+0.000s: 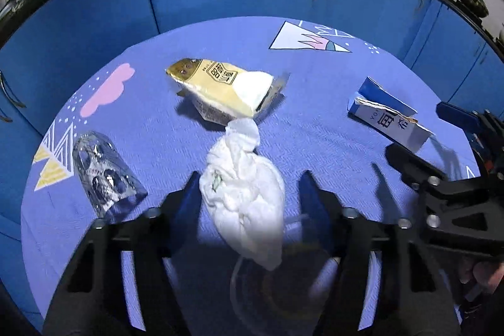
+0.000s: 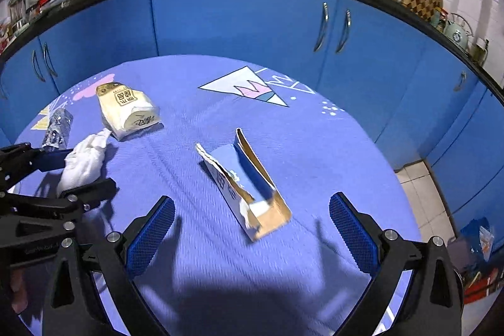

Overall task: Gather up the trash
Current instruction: 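Grasp the white tissue with the left tool while the right tool grasps the white milk carton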

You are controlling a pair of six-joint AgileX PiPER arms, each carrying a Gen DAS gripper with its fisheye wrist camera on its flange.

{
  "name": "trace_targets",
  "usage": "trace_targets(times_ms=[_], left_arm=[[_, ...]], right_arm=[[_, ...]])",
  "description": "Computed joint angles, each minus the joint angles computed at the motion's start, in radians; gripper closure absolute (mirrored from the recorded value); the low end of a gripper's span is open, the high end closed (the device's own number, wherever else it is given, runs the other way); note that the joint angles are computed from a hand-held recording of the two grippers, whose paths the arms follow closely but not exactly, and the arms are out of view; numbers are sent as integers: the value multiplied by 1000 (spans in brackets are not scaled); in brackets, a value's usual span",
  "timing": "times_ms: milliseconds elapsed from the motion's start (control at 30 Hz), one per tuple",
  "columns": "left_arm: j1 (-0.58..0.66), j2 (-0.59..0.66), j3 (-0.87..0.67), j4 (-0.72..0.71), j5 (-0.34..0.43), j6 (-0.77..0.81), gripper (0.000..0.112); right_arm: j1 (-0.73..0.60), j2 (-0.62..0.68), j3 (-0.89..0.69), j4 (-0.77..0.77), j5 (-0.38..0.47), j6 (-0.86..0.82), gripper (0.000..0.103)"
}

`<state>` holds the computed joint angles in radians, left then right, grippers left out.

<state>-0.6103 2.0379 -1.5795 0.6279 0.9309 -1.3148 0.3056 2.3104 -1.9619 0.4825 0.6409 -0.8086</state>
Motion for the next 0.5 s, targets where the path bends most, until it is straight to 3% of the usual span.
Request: trace_targets(times_ms=[33, 67, 200, 267, 500], left_arm=[[2, -1, 1, -1, -5, 1, 57], [4, -5, 7, 3, -14, -6, 62], [12, -26, 38, 11, -41, -28, 74], [11, -39, 54, 11, -48, -37, 78], [-32, -87, 84, 33, -15, -81, 81]], right_arm=[[0, 21, -40, -8, 36, 9, 13], [1, 35, -67, -5, 58, 10, 33], [-12, 104, -200, 38, 223, 2, 85], [-5, 76, -157, 28, 207, -7, 93], [-18, -80, 103, 132, 120, -145, 94]])
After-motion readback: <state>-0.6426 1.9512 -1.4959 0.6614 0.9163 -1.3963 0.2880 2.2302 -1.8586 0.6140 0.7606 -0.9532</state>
